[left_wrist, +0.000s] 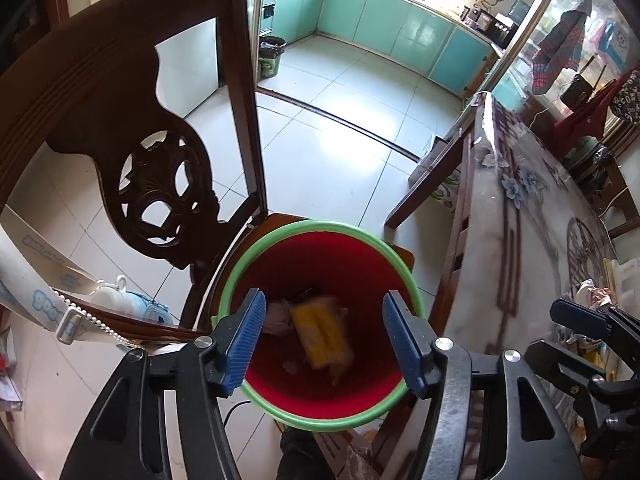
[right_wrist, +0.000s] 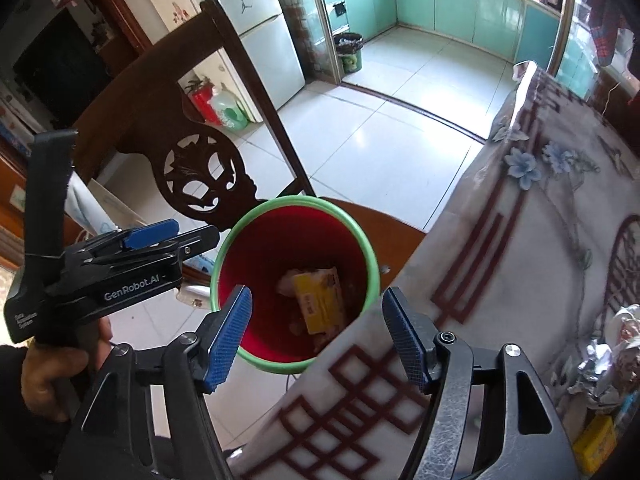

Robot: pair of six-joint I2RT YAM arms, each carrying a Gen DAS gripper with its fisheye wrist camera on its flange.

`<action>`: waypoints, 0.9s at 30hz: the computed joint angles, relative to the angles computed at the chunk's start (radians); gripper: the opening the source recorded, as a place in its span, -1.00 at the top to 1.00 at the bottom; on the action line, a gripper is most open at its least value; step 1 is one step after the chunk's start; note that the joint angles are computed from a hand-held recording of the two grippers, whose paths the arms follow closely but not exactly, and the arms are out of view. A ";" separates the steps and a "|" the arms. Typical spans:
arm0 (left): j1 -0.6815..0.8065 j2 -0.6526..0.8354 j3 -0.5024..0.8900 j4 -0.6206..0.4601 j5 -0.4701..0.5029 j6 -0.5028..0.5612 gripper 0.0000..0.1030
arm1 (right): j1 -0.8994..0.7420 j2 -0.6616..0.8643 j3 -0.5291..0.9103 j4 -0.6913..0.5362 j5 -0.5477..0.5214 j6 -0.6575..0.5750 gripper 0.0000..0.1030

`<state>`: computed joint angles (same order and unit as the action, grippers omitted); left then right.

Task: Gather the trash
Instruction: 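Grasp the clear snack wrapper with the right tool while the left tool grasps a white wrapper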

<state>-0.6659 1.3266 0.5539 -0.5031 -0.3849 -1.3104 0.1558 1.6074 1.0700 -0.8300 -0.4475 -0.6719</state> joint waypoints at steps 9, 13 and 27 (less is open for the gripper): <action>-0.122 0.167 0.232 -0.055 -0.052 -0.001 -0.17 | -0.233 -0.024 0.053 -0.110 -0.047 -0.160 -0.31; -0.189 0.286 0.388 -0.084 -0.073 0.002 -0.17 | -0.378 0.005 0.099 -0.155 -0.053 -0.250 -0.32; -0.394 0.790 1.103 -0.154 -0.028 0.119 -0.17 | -0.899 0.476 0.684 -0.280 0.076 -0.512 -0.42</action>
